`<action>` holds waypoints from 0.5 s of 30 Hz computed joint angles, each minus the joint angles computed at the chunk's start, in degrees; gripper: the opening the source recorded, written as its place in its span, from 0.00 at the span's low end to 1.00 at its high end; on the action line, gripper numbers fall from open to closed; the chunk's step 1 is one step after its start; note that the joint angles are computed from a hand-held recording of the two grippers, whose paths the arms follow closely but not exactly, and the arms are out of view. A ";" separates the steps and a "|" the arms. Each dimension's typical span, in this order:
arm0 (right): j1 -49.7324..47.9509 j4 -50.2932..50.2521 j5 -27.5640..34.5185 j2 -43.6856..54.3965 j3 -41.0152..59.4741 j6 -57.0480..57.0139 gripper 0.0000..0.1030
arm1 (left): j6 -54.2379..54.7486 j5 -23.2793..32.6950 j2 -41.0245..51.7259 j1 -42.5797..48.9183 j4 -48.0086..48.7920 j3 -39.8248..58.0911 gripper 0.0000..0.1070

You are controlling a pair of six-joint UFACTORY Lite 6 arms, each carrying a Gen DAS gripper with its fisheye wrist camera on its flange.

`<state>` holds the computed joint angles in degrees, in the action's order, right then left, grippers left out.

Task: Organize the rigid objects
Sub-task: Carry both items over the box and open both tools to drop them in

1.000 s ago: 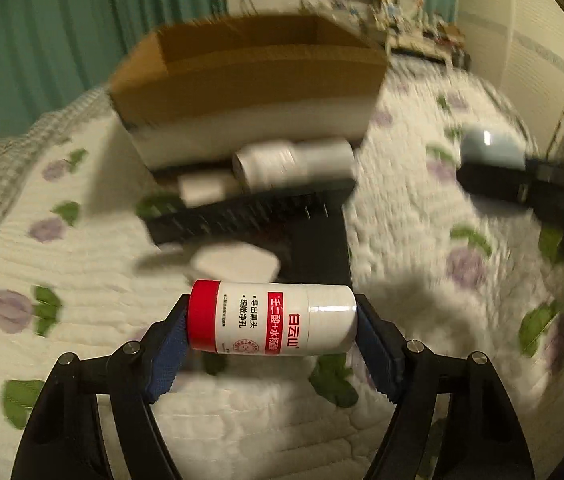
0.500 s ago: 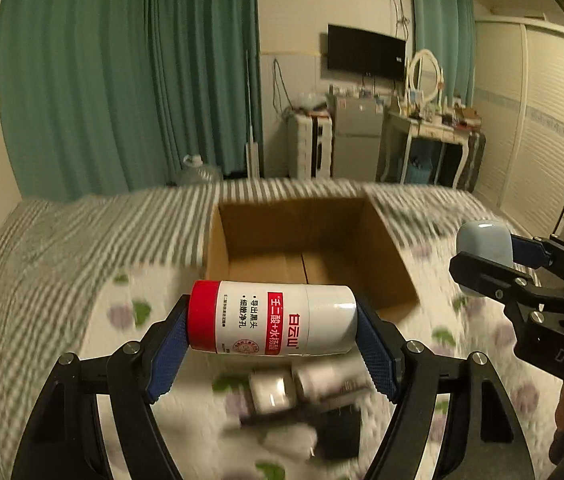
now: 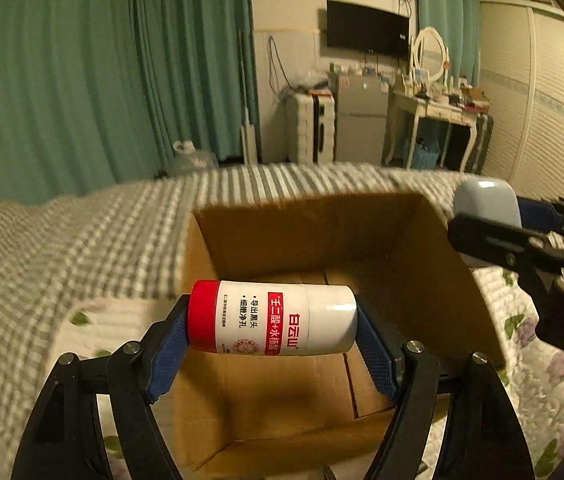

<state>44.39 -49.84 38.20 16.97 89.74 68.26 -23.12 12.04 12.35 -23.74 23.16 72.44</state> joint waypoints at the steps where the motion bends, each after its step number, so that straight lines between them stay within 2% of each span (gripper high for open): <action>1: -0.86 -0.13 -1.49 1.06 -0.38 0.25 0.50 | -0.60 -0.76 1.32 0.10 0.88 0.09 0.73; 3: -1.76 -0.60 -3.48 2.69 -1.21 1.16 0.50 | -8.05 -1.31 3.38 -0.39 8.72 0.43 0.73; 6: -3.15 0.48 -5.53 5.56 -1.28 0.35 0.50 | -11.38 -2.58 4.72 -0.42 12.34 0.70 0.73; 8: -3.61 0.73 -5.84 6.41 -1.37 0.21 0.50 | -17.70 -3.42 4.45 -0.85 18.12 -0.18 0.74; 11: -4.06 -0.22 -6.84 5.46 -2.87 1.53 0.51 | -22.99 -3.65 3.18 -1.15 22.72 -1.70 0.75; 13: -3.85 -2.26 -7.61 3.64 -4.77 4.20 0.52 | -22.68 -3.81 0.91 -1.09 21.60 -3.14 0.75; 14: -4.09 -2.00 -8.33 3.14 -5.01 4.01 0.58 | -18.93 -3.77 0.38 -0.93 17.65 -2.98 0.75; 15: -3.70 -3.29 -8.51 1.85 -6.08 5.60 0.68 | -16.22 -3.88 -0.58 -0.67 14.80 -3.47 0.75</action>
<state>40.69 -53.13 29.69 18.82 83.66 73.86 -39.34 8.16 11.77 -24.41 37.95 68.97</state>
